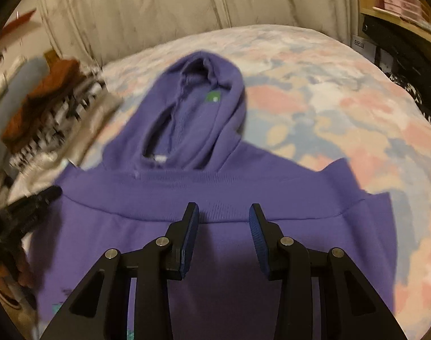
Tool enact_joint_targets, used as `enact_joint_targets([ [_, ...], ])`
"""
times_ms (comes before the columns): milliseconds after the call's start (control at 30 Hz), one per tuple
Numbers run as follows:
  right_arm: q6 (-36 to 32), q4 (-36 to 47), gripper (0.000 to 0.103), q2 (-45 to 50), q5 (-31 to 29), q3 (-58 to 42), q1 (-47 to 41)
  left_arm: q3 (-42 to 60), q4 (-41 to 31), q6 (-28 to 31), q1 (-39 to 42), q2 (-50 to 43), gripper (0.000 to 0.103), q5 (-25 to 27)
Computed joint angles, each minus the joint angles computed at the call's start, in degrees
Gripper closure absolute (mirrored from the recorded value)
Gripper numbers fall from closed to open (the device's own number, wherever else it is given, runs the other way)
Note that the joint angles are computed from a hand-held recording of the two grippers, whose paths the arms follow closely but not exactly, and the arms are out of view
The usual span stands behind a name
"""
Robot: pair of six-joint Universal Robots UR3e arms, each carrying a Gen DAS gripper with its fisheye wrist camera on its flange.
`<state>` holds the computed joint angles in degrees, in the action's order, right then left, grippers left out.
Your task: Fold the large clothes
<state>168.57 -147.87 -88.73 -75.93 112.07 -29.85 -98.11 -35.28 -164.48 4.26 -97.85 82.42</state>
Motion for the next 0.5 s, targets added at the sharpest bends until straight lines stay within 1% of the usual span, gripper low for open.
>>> enact_joint_targets([
  [33,-0.4,-1.7,0.066,-0.3,0.4,1.5,-0.9,0.3,-0.4,-0.2,1.1,-0.7,0.09,-0.4],
  [67,-0.8,-3.3,0.067,-0.9,0.1,3.0,-1.9,0.3,-1.2,-0.1,2.7,-0.7,0.092,-2.4],
  [100,-0.8,-5.2,0.067,-1.2,-2.6,4.3,-2.5,0.2,-2.3,0.5,4.9,-0.4,0.096,-5.4],
  [133,-1.3,-6.5,0.067,-1.7,-4.5,5.6,-3.9,0.1,-3.2,1.2,6.4,-0.2,0.097,-7.1],
  [200,-3.1,-7.6,0.067,-3.1,-4.3,8.6,-9.3,-0.4,-3.7,2.4,7.9,0.3,0.101,-9.0],
  [233,-5.3,-5.5,0.08,-5.0,-0.8,10.4,-14.5,-0.7,-3.7,2.7,8.4,0.5,0.101,-9.6],
  [267,-7.7,-1.6,0.091,-6.6,4.1,10.8,-19.4,-0.9,-3.9,2.9,8.7,0.7,0.101,-10.0],
  [300,-9.2,1.5,0.103,-8.4,7.2,11.3,-22.8,-0.9,-4.1,2.9,8.8,0.7,0.101,-10.2],
  [333,-10.8,4.1,0.103,-10.1,9.3,11.6,-25.0,-0.5,-4.1,2.7,8.6,0.4,0.101,-9.9],
  [367,-11.6,5.1,0.103,-10.9,9.6,11.5,-25.6,-0.4,-4.3,2.6,8.4,0.5,0.101,-9.7],
  [433,-12.1,5.8,0.103,-13.7,6.9,12.0,-24.2,-0.3,-5.5,2.6,8.3,1.4,0.101,-9.2],
  [500,-12.1,8.3,0.099,-16.5,6.7,12.0,-23.5,-0.7,-7.1,2.7,8.4,3.6,0.101,-8.8],
])
